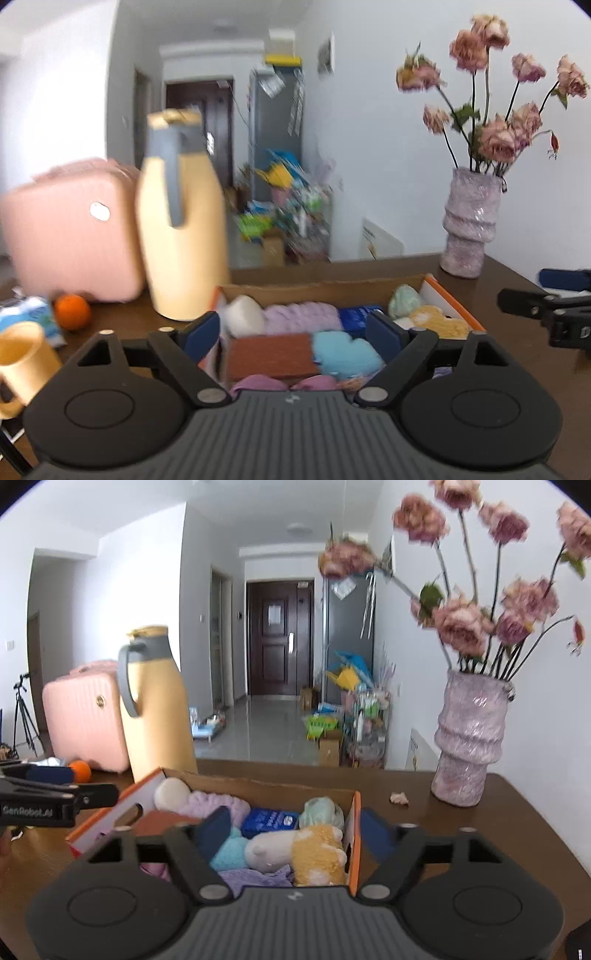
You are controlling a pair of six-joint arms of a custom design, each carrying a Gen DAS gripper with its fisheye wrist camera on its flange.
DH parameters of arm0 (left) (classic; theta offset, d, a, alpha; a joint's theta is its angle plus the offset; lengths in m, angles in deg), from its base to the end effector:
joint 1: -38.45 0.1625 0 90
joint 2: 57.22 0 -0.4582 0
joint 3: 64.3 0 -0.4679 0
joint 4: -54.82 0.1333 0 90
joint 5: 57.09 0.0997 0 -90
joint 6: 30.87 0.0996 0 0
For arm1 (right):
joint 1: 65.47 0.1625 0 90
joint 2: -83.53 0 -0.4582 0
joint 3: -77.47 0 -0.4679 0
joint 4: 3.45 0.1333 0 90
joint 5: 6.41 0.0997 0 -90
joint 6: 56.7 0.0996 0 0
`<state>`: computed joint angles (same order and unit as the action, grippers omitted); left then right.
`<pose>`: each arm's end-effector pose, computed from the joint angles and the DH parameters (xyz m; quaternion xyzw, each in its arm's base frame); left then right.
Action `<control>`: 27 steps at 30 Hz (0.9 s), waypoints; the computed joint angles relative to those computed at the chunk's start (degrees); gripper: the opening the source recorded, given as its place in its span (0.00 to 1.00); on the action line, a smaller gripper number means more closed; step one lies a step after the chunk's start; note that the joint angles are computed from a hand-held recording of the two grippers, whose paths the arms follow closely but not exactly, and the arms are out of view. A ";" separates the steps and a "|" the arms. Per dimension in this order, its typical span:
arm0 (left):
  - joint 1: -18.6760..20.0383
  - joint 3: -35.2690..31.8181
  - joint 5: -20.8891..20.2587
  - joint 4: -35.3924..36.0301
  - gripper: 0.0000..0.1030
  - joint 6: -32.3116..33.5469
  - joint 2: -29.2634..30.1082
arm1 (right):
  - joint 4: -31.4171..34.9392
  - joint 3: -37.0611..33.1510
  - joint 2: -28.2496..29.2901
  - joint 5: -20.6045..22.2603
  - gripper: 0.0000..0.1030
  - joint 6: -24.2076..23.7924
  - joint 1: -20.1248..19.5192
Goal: Organize soft objects
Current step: 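Carry the triangle sponge into the box with the right gripper while the left gripper drops the snack packet in, then open both grippers and withdraw both tools from the box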
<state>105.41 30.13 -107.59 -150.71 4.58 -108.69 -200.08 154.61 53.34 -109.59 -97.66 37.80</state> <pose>-0.1051 -0.7497 0.2742 0.1962 0.7597 -0.5243 0.3310 0.3026 -0.8014 0.0881 0.3419 -0.7930 0.4561 0.2149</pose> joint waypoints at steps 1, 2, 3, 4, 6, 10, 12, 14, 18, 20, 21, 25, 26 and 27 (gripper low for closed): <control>-0.06 2.21 -0.84 -4.82 0.94 0.98 -0.39 | -3.16 1.90 -0.44 1.28 0.85 -0.53 -0.11; 0.01 4.41 -1.94 -9.84 0.96 1.51 -0.62 | -6.17 3.54 -0.72 2.73 0.89 -0.91 -0.35; 0.01 5.98 -2.37 -13.15 0.96 2.01 -0.75 | -9.48 5.22 -0.86 4.29 0.93 -1.05 -0.65; -0.11 7.51 -2.18 -16.18 0.96 3.07 -0.84 | -12.63 6.95 -1.02 6.06 0.95 -1.07 -1.08; -0.54 9.90 -0.90 -20.68 0.97 5.69 -0.95 | -17.15 10.09 -1.36 8.58 0.96 -0.50 -1.83; -1.59 14.22 -0.03 -26.00 0.97 8.10 -2.24 | -21.78 15.30 -2.54 9.27 0.96 2.76 -2.39; -2.15 16.36 0.10 -27.17 0.98 7.53 -3.31 | -23.07 17.25 -3.11 9.18 0.96 3.10 -2.44; -2.91 18.30 0.74 -28.83 0.98 7.45 -4.09 | -25.12 19.21 -3.61 8.72 0.96 2.95 -2.38; -4.88 23.22 2.66 -32.58 1.00 7.99 -6.23 | -29.19 23.61 -4.96 7.28 0.96 2.30 -1.77; -6.09 26.28 4.40 -33.69 1.00 7.12 -7.57 | -30.87 26.24 -5.89 6.75 0.96 1.74 -1.43; -6.82 28.16 5.29 -33.77 1.00 6.53 -8.45 | -32.24 27.83 -6.31 6.43 0.96 1.46 -1.26; -10.19 34.85 9.82 -34.92 1.00 5.66 -11.31 | -34.78 34.70 -8.87 5.88 0.96 1.76 -0.73; -11.07 36.42 11.25 -34.90 1.00 4.75 -12.03 | -35.54 36.67 -9.50 5.89 0.96 1.75 -0.65; -12.06 38.04 12.64 -34.92 1.00 4.08 -12.77 | -36.46 38.31 -9.94 5.71 0.96 1.70 -0.53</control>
<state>93.35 68.17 -94.95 -185.63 8.66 -121.45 -236.54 192.91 43.40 -103.88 -95.96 37.27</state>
